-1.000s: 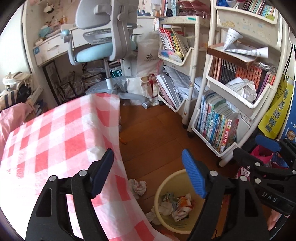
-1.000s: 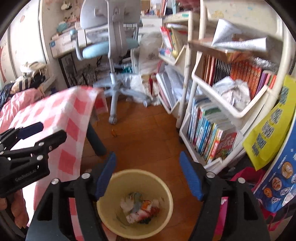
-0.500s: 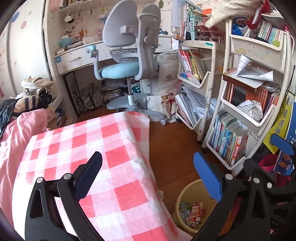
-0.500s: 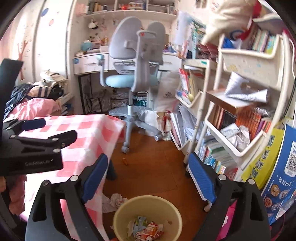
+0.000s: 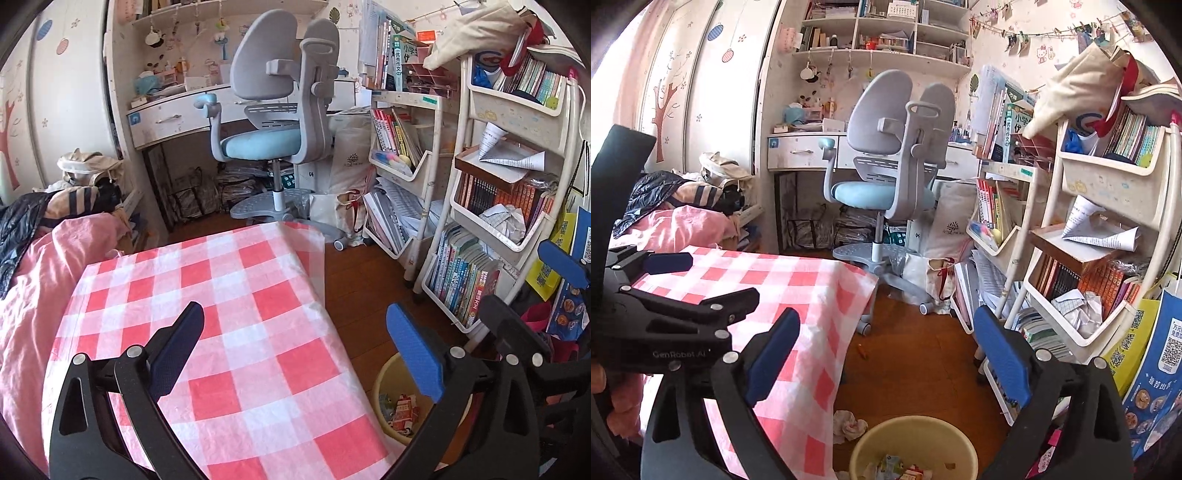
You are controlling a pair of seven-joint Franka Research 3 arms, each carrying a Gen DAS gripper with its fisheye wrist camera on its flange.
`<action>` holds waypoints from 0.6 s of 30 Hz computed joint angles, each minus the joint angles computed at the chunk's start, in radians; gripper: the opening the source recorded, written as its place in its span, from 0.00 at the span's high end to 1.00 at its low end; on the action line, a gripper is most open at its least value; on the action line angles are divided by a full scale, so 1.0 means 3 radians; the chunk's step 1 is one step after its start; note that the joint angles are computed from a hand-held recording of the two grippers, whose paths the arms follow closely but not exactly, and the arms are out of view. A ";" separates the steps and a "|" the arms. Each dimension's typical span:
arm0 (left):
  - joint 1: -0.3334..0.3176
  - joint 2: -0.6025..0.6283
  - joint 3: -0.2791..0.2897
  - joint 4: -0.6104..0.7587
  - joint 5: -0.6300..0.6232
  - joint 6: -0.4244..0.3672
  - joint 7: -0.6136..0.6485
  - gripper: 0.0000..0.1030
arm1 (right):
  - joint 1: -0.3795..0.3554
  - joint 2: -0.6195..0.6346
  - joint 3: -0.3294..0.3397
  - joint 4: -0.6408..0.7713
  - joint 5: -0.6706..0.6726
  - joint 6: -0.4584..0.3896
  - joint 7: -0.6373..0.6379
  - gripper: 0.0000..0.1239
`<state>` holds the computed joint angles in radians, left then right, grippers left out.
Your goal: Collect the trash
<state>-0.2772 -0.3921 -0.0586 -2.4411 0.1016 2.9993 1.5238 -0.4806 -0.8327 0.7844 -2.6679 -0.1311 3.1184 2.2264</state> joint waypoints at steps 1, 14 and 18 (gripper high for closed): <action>0.0011 -0.0023 0.0011 -0.0019 0.0005 0.0006 0.0007 0.07 | -0.0017 -0.0002 0.0026 0.0017 -0.0004 0.0006 0.0009 0.26; 0.0339 -0.0163 0.0108 -0.0104 0.0084 -0.0050 -0.0046 0.07 | -0.0227 0.0102 0.0378 0.0298 -0.0032 0.0075 0.0018 0.24; 0.0460 -0.0184 0.0155 -0.0115 0.0113 -0.0072 -0.0055 0.07 | -0.0330 0.0120 0.0525 0.0414 -0.0017 0.0082 0.0072 0.23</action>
<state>-0.1390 -0.4474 -0.0120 -2.4758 0.1355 2.9777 1.5072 -0.5797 -0.7968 0.9418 -2.5437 -0.1362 3.1430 2.2482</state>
